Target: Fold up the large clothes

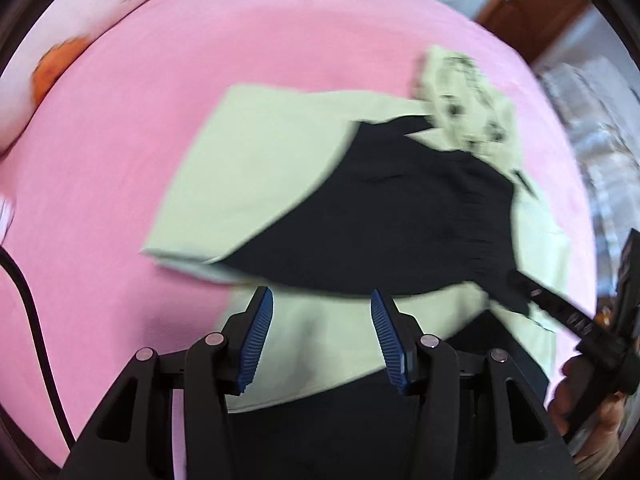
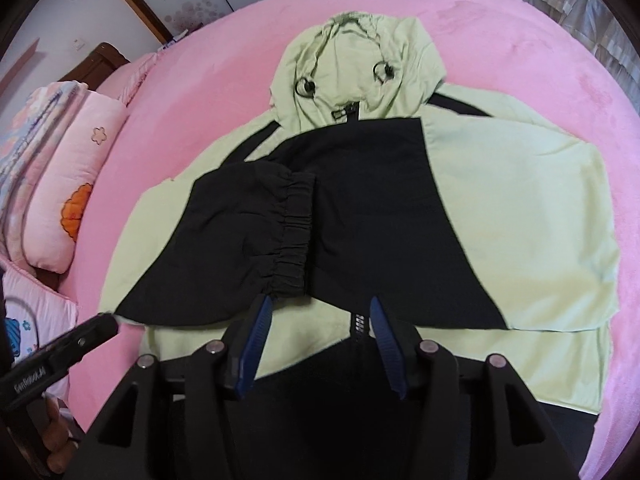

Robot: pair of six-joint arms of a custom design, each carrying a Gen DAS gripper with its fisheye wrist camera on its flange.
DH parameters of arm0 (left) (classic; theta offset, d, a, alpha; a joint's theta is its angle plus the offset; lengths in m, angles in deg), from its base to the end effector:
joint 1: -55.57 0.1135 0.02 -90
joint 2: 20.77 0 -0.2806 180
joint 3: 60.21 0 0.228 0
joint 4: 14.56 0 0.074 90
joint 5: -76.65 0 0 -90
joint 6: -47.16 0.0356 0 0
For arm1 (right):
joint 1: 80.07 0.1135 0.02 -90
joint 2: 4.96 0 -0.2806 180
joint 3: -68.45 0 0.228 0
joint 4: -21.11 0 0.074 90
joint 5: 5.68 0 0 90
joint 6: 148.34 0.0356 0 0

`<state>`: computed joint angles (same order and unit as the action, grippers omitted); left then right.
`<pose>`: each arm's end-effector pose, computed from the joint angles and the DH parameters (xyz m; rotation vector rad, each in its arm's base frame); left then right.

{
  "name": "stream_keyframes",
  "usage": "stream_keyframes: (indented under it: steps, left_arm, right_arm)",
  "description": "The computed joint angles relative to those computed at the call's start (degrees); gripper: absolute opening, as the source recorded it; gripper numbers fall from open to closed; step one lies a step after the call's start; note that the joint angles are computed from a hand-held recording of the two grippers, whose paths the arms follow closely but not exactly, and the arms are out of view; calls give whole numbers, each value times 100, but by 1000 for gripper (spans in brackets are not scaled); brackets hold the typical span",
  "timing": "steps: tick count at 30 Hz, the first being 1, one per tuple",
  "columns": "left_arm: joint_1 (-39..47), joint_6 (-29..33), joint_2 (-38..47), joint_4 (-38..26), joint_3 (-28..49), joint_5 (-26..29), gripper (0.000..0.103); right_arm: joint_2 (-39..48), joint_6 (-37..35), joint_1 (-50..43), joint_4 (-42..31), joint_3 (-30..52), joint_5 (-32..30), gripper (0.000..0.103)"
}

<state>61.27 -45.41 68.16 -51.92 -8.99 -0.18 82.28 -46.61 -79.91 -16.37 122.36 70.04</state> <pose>0.2228 0.0141 0.1496 -0.1630 2.8541 -0.3196 0.2326 0.0094 0.1660 0.2239 2.7997 0.3990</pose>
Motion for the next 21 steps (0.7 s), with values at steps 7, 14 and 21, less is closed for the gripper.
stream_keyframes:
  steps: [7, 14, 21]
  left_arm:
    - [1028, 428, 679, 743, -322, -55, 50]
    - [1384, 811, 1006, 913, -238, 5, 50]
    - [1214, 500, 1363, 1295, -216, -73, 50]
  right_arm:
    - [1103, 442, 272, 819, 290, -205, 52]
    - [1863, 683, 651, 1101, 635, -118, 52]
    - [1123, 508, 1377, 1089, 610, 566, 25]
